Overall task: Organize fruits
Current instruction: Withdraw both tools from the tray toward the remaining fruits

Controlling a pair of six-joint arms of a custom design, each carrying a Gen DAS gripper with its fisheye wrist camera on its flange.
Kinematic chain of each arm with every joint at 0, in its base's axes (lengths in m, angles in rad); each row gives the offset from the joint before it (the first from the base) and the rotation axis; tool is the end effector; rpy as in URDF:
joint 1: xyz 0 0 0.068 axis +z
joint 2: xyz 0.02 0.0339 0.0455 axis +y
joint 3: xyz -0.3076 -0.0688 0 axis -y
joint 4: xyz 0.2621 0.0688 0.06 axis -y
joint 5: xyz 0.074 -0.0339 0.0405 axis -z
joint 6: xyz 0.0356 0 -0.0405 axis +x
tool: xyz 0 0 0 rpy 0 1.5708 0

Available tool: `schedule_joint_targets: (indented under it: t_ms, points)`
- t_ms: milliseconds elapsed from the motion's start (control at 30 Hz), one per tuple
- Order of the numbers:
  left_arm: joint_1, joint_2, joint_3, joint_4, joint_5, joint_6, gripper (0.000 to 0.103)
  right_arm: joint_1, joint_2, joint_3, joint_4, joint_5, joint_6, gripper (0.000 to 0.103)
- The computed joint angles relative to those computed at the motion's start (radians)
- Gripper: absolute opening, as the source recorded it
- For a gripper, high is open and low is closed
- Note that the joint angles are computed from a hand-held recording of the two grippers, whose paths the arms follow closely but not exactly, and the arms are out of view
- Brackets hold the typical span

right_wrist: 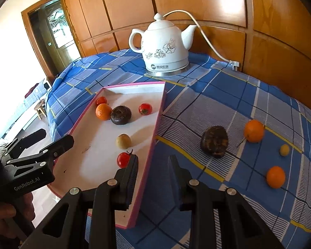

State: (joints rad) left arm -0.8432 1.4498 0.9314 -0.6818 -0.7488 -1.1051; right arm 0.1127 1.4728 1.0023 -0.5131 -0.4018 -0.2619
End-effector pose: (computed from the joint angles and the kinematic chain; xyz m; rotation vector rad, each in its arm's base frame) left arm 0.2020 -0.1904 0.2478 -0.4726 2.2788 0.1525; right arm 0.3063 0.0487 0.2654 -0.6151 2.4213 0.4502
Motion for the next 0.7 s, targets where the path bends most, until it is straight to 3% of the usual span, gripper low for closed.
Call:
schedule_joint_targets:
  t_ms: [367, 700]
  points:
    - [-0.012, 0.015, 0.02, -0.007, 0.007, 0.016, 0.093, -0.115, -0.017, 0.022, -0.028, -0.003, -0.064, 0.03]
    - [-0.015, 0.035, 0.06, 0.002, 0.005, 0.055, 0.092, -0.326, 0.035, 0.146, -0.072, 0.025, -0.181, 0.03]
